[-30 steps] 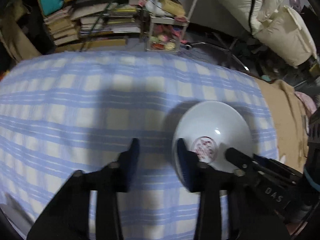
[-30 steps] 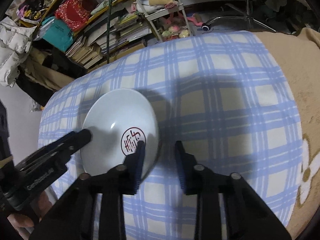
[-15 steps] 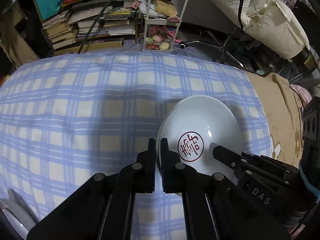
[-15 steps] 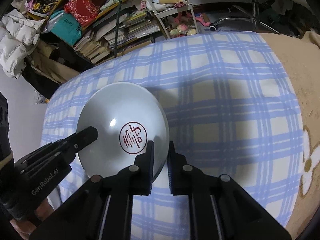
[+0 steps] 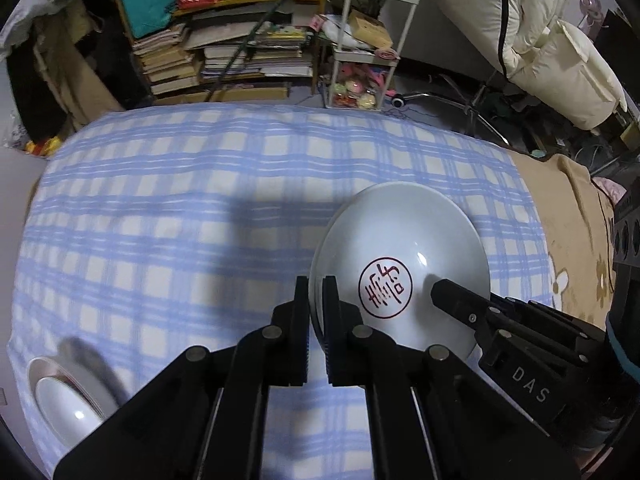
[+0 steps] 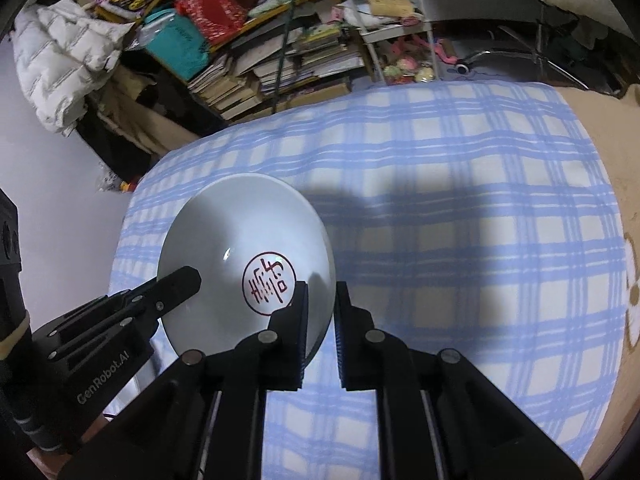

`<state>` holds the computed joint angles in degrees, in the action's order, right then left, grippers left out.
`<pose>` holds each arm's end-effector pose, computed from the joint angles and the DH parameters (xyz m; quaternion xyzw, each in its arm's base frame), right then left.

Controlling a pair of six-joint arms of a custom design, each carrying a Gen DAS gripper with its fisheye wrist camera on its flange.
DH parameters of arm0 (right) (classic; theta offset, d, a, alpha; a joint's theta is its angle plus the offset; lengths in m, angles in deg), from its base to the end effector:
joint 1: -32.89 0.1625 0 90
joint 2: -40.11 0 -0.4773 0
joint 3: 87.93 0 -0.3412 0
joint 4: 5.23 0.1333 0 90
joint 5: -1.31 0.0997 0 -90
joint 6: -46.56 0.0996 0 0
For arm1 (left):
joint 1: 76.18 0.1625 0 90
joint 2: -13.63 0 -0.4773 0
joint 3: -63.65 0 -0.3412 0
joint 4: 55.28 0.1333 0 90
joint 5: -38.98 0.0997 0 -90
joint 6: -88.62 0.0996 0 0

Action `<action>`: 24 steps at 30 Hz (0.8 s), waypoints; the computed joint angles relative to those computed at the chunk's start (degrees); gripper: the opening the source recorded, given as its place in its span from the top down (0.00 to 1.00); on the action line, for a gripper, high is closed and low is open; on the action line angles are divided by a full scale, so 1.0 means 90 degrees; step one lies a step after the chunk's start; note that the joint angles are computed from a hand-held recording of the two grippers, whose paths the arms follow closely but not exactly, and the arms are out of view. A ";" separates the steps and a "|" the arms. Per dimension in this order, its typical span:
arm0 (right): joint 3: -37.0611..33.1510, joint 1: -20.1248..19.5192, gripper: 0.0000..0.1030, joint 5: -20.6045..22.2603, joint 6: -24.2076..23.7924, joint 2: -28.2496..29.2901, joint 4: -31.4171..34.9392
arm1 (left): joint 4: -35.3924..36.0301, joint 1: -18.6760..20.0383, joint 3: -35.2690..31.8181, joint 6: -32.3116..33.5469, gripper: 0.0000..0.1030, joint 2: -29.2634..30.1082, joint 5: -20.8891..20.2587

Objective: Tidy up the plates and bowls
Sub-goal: 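Lift and carry the seal-print bowl with both tools over the stacked white bowl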

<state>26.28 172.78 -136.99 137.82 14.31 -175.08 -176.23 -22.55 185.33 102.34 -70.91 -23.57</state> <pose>0.4417 -0.2950 -0.0512 -0.2929 -0.8621 0.3621 0.1999 -0.0970 -0.4340 0.3330 0.4222 0.8734 0.0049 0.2426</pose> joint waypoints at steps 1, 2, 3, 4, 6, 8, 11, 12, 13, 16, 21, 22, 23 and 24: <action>-0.0169 0.0040 0.87 -0.0010 -0.0034 0.0051 0.0102 | 0.0082 0.0031 -0.0069 0.0011 0.94 -0.0073 0.0043; -0.0278 0.0070 0.87 -0.0015 -0.0045 0.0086 0.0169 | 0.0146 0.0053 -0.0119 0.0012 0.94 -0.0132 0.0069; -0.0395 0.0093 0.87 -0.0023 -0.0053 0.0119 0.0245 | 0.0239 0.0092 -0.0208 0.0037 0.94 -0.0214 0.0095; -0.0535 0.0124 0.87 -0.0031 -0.0057 0.0157 0.0353 | 0.0307 0.0115 -0.0272 0.0063 0.94 -0.0266 0.0111; -0.0851 0.0178 0.87 -0.0018 -0.0108 0.0238 0.0616 | 0.0463 0.0166 -0.0412 0.0122 0.94 -0.0394 0.0156; -0.1147 0.0241 0.87 -0.0034 -0.0134 0.0317 0.0861 | 0.0599 0.0213 -0.0543 0.0200 0.94 -0.0517 0.0185; -0.1531 0.0333 0.87 -0.0033 -0.0194 0.0467 0.1018 | 0.0846 0.0271 -0.0734 0.0318 0.94 -0.0715 0.0301; -0.1643 0.0363 0.87 -0.0019 -0.0211 0.0519 0.1058 | 0.0904 0.0308 -0.0791 0.0393 0.94 -0.0793 0.0316; -0.1848 0.0408 0.87 -0.0043 -0.0207 0.0599 0.1244 | 0.0968 0.0357 -0.0854 0.0445 0.94 -0.0855 0.0321; -0.2255 0.0495 0.86 -0.0066 -0.0149 0.0804 0.1480 | 0.1109 0.0491 -0.0981 0.0563 0.94 -0.1000 0.0429; -0.3028 0.0589 0.86 0.0000 -0.0283 0.1146 0.2040 | 0.1309 0.0815 -0.1295 0.0840 0.94 -0.1160 0.0480; -0.3188 0.0616 0.86 0.0009 -0.0290 0.1213 0.2178 | 0.1336 0.0885 -0.1364 0.0902 0.94 -0.1183 0.0499; -0.3342 0.0632 0.86 0.0035 -0.0319 0.1284 0.2237 | 0.1371 0.0945 -0.1430 0.0958 0.94 -0.1200 0.0518; -0.3481 0.0640 0.87 0.0067 -0.0365 0.1356 0.2263 | 0.1405 0.1009 -0.1503 0.1013 0.94 -0.1214 0.0524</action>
